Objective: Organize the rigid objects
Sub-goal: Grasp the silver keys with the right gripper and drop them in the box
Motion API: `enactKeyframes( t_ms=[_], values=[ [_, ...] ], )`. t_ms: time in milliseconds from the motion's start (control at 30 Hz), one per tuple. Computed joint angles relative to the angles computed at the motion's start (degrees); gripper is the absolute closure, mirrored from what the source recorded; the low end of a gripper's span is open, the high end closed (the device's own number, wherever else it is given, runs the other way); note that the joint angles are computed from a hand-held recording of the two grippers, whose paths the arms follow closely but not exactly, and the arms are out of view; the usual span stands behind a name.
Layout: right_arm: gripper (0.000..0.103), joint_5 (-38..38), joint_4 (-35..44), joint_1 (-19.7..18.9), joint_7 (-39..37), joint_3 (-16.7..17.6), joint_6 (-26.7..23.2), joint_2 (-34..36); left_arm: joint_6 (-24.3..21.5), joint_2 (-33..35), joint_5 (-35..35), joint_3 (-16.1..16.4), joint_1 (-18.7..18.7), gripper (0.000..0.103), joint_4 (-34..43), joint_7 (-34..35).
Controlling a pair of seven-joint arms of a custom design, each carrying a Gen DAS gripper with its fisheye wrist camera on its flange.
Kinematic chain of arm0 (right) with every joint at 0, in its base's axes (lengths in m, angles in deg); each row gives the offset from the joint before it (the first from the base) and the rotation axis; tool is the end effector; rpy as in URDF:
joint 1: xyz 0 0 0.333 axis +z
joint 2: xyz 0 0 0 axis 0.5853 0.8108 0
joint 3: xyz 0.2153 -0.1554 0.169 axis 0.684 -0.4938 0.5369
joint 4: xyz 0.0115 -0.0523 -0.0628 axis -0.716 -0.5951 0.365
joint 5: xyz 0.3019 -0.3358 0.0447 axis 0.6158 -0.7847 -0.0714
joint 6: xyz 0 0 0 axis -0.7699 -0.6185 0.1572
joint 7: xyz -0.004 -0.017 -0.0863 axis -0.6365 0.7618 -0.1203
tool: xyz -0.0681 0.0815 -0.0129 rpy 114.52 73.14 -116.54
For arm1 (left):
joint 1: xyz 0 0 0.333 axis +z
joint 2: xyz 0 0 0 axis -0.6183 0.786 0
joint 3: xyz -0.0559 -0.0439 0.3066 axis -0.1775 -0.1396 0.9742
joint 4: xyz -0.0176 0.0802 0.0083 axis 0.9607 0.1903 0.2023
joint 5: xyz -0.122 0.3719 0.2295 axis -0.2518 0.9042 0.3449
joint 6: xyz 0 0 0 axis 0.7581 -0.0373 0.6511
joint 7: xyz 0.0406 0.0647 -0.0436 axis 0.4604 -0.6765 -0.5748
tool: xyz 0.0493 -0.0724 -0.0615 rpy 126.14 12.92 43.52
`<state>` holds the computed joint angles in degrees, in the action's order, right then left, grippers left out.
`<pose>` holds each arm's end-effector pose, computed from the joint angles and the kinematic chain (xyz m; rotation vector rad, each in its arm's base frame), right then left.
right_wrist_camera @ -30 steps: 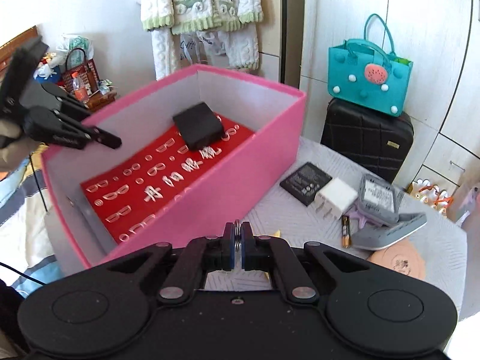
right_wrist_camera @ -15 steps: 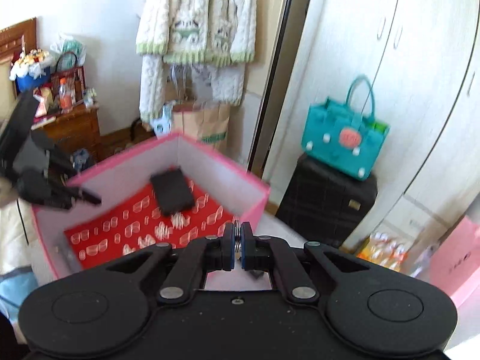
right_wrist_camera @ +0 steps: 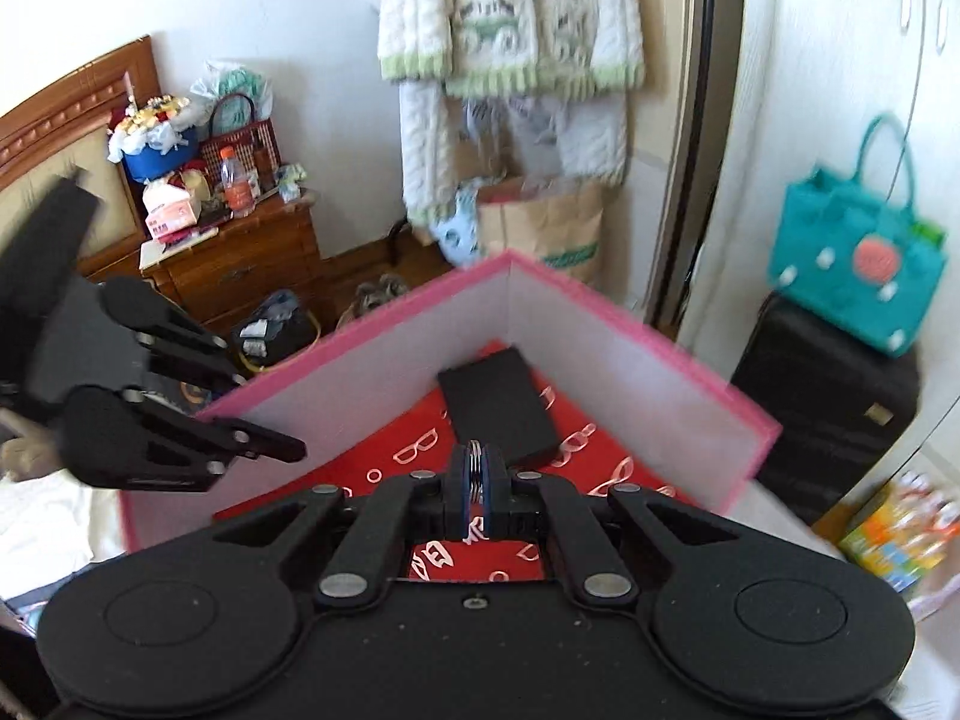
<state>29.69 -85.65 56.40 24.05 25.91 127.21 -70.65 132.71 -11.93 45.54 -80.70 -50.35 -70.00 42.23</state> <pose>0.5408 0.2099 0.5106 -2.2963 0.7279 -0.1667 0.4350 -0.2546 0.4500 -1.6063 2.0760 -0.6195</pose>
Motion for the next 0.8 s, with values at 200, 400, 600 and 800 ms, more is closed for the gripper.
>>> enactKeyframes(
  t_ms=[200, 400, 600, 800],
  values=[
    [0.098, -5.0, 2.6, -0.7, 6.4, 2.6, 9.3, 7.5, 0.4, 0.0, -0.7, 0.5, -0.3, 0.089, -0.2, 0.6],
    [0.088, -0.1, 0.8, -1.3, 5.6, 1.4, 10.0, 5.0, 0.8, -0.3, -0.7, 0.3, -0.2, 0.089, -0.5, 0.7],
    [0.077, 5.1, -5.8, -1.5, 3.4, -2.1, 8.5, -4.1, 1.0, -0.4, -1.1, 0.4, -0.2, 0.089, -0.6, 0.5],
    [0.074, 2.4, -12.7, -2.7, 6.6, -5.0, 8.6, -12.0, 0.9, -0.6, -1.3, 0.3, 0.0, 0.089, -0.6, 0.0]
  ],
)
